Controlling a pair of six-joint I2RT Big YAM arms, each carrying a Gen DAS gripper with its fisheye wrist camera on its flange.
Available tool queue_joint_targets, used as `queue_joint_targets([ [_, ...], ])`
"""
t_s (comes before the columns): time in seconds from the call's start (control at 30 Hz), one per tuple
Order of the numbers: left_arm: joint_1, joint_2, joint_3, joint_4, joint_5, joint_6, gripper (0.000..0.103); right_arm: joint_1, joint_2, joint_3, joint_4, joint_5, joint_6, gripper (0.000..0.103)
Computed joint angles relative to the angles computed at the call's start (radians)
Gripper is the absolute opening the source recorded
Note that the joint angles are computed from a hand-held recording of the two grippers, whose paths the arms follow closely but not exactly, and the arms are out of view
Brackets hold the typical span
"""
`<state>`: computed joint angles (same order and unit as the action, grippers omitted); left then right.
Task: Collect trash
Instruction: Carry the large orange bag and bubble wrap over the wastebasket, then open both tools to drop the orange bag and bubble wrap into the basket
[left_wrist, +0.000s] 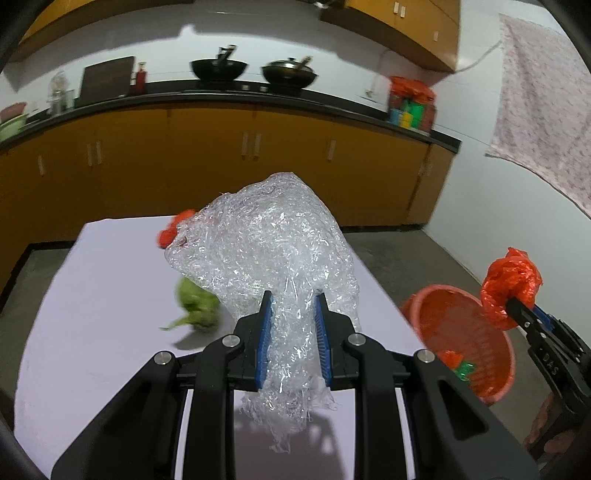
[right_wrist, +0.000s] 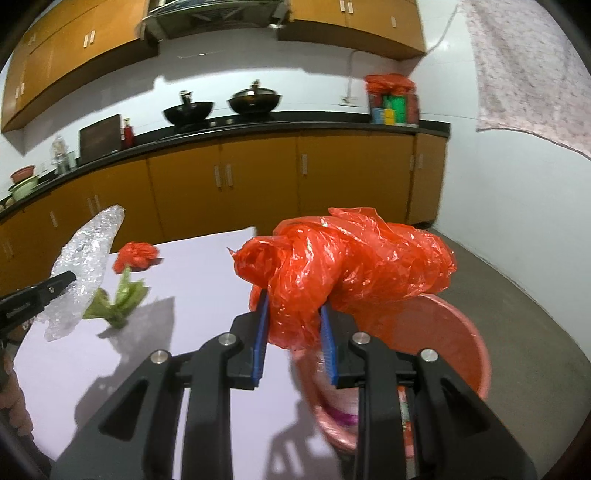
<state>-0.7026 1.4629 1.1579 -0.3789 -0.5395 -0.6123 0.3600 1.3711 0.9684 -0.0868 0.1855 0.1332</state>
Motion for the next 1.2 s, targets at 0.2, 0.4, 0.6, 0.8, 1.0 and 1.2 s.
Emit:
queue_joint_targets([
  [0.2, -0.028, 0.078, 0.083, -0.004, 0.047, 0.023, 0.022, -0.068, -0.03, -0.043, 0.005, -0.019, 0.008, 0.026],
  [0.4, -0.063, 0.147, 0.154, -0.013, 0.081, 0.052, 0.022, -0.129, -0.032, -0.062, 0.014, -0.046, 0.013, 0.026],
  [0.6, -0.089, 0.225, 0.237, -0.026, 0.126, 0.088, 0.022, -0.179, -0.026, -0.076, 0.026, -0.077, 0.018, 0.026],
  [0.8, -0.108, 0.29, 0.306, -0.042, 0.166, 0.115, 0.022, -0.214, -0.007, -0.082, 0.036, -0.107, 0.021, 0.026],
  [1.0, -0.113, 0.334, 0.352, -0.062, 0.198, 0.125, 0.022, -0.24, 0.012, -0.084, 0.047, -0.126, 0.026, 0.026],
  [1.2, -0.115, 0.372, 0.397, -0.084, 0.223, 0.14, 0.022, -0.253, 0.03, -0.081, 0.057, -0.143, 0.028, 0.026],
])
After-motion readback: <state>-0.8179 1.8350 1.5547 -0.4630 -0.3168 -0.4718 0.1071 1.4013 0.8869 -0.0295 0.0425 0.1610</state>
